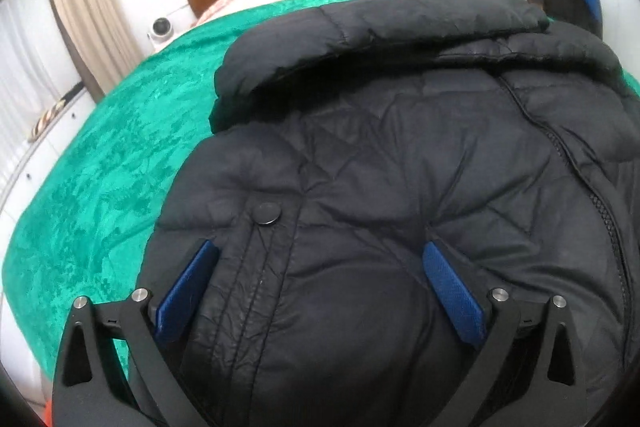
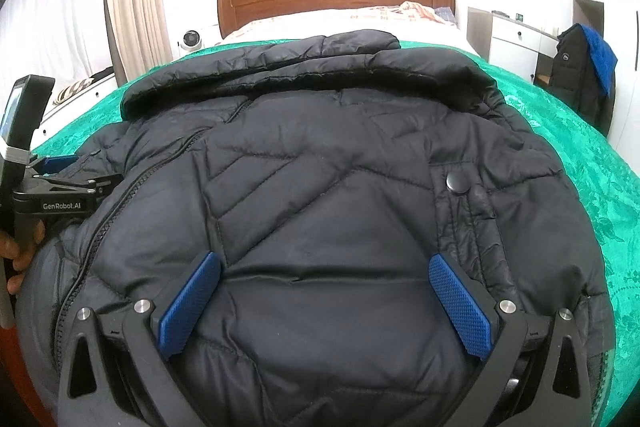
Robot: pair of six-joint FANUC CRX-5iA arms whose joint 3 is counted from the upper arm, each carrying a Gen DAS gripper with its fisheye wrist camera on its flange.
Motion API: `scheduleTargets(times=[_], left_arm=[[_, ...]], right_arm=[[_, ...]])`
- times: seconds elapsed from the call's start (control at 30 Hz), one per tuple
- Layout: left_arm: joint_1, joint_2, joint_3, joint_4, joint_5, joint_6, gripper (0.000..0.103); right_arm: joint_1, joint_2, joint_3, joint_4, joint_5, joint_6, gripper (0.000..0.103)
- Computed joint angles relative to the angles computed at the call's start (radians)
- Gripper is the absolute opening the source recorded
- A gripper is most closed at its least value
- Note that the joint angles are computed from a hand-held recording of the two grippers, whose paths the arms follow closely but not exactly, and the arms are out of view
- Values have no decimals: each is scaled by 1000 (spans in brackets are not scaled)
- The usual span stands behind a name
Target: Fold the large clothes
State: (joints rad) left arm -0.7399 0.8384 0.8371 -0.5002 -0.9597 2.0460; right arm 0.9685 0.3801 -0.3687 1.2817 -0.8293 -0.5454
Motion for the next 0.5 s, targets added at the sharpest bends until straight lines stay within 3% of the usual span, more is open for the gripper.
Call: scheduleTargets(times=[0.17,0.5], left_arm=[[-1,-22,-51,-1,46,30,103],[-7,-16,-44,-21,50,43,103]], right_arm=[[4,4,2,3,-10,-4,103],[5,4,2,2,-9,-3,103]])
